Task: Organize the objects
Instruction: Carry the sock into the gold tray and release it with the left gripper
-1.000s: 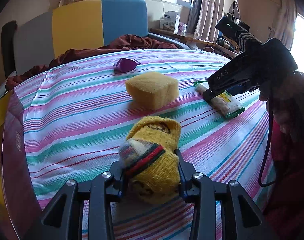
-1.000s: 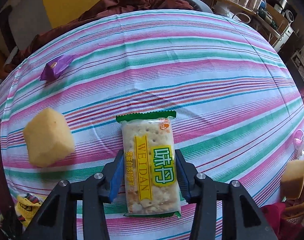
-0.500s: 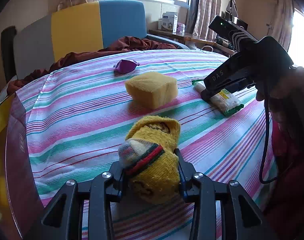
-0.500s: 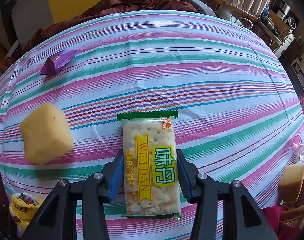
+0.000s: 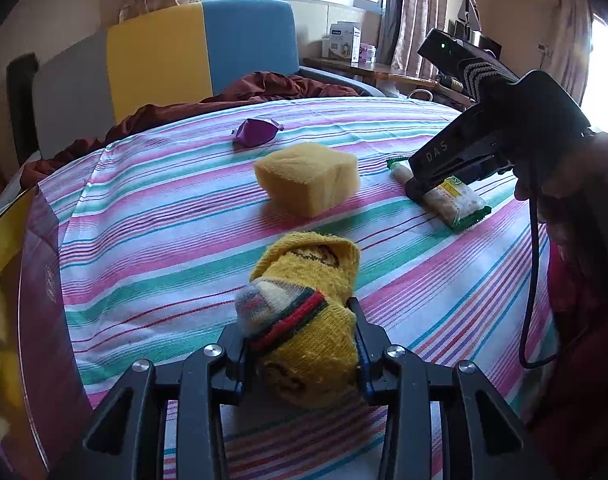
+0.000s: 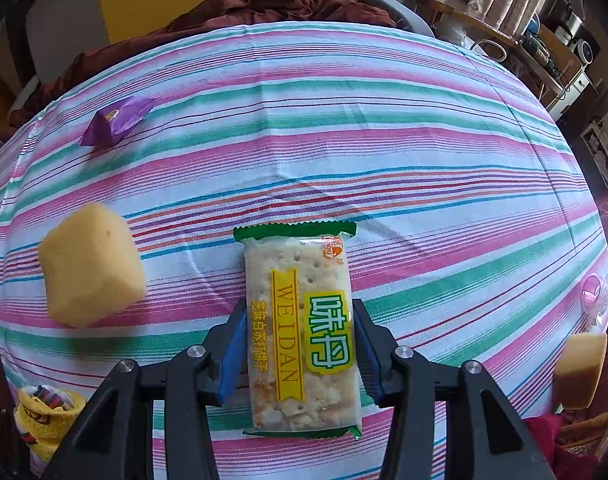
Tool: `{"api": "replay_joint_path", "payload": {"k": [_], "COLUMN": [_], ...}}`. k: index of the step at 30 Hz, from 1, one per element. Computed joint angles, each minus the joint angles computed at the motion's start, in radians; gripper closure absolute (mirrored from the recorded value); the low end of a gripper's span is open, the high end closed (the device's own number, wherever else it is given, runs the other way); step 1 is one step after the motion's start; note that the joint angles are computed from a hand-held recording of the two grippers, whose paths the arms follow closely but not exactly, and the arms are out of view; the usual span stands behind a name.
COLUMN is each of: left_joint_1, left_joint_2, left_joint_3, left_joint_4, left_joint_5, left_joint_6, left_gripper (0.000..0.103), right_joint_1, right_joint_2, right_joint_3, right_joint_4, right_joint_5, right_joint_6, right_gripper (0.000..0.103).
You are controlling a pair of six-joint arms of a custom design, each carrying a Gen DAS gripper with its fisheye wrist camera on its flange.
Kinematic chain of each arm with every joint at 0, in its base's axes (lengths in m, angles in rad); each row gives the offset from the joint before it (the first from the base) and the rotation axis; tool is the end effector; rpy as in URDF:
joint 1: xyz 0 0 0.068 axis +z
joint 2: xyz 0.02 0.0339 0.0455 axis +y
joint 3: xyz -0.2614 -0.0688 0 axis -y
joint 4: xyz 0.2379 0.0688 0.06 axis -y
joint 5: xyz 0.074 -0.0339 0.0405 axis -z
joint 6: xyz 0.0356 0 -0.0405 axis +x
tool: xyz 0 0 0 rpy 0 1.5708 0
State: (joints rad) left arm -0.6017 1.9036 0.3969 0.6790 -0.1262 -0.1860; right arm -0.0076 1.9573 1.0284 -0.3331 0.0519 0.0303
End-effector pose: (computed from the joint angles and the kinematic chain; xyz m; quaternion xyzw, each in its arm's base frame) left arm 0.2123 -0.1403 0.0465 0.1695 0.9146 -0.0848 0.3571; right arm 0.3423 -0.0044 0.0966 0.0227 0.9875 -0.0239 0.1540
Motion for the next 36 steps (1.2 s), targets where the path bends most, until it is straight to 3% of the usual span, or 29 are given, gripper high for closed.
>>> {"api": "replay_joint_path", "payload": {"k": [10,18,27,31,36], "left_joint_1": [-0.038,-0.032,0.071,0.126,0.264], "left_joint_2": [-0.177,-0.435,-0.709,-0.862,-0.986], "left_joint_3": [-0.009,-0.068,-0.146,-0.164,-0.179], "left_joint_4": [-0.185,-0.31,-0.446,-0.548,-0.638], "left_joint_5": [-0.068,-0.082,-0.066,-0.056,0.019], "left_joint_6": [-0.052,-0.064,-0.054,-0.037,0.002], "left_gripper": [0.066,0.066,0.066,0.066,0.066], "right_joint_1": [-0.003,0.042,0.064,0.106,0.1], "right_joint_2": [-0.002,-0.034,-0.031,-0.098,-0.063], "right_joint_3": [-0.015,-0.077,-0.069,-0.145,-0.117], "right_joint_4": [0.029,0.077,0.079,0.09,0.102], "right_joint_5": [0.001,0.03,0.051,0.075,0.084], "right_joint_6": [-0.016,-0.001,0.006,0.037,0.018], "right_gripper": [0.055,0.055,0.055,0.055,0.055]}}
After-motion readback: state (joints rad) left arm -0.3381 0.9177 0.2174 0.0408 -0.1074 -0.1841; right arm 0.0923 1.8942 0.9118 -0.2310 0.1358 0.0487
